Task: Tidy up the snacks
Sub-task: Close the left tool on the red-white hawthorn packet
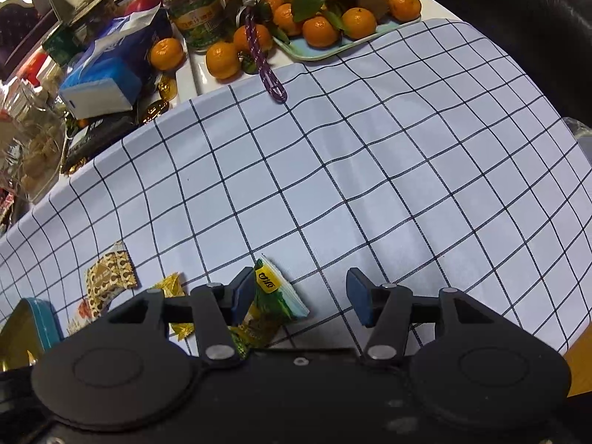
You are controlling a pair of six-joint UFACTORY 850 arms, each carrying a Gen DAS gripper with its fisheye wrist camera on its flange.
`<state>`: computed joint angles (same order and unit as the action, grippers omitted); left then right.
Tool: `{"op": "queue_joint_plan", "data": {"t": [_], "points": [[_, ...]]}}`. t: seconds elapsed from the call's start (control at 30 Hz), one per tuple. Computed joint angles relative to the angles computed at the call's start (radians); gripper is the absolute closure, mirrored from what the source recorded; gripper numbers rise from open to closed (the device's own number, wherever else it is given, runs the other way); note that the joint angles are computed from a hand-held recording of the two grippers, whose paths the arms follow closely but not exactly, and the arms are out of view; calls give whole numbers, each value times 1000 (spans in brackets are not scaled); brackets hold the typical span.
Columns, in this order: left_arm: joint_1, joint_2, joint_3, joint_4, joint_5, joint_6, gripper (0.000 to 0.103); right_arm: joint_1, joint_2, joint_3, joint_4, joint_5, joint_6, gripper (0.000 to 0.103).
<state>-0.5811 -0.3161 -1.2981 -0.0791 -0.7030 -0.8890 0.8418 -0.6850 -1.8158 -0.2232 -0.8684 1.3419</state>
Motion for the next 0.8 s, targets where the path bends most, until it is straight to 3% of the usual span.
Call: {"op": "queue_joint_plan", "data": {"t": [0.2,0.5,0.8], "points": [[6,2,0,4,19,-38,60,-7,3,3,71,30,-40,46],[-26,-45,-61,105,-23,-92,60,-14,10,20,92,34,-4,46],[-24,-6,-26,142,-18,-126,60,-39,34,61,244,88,-12,46]]}}
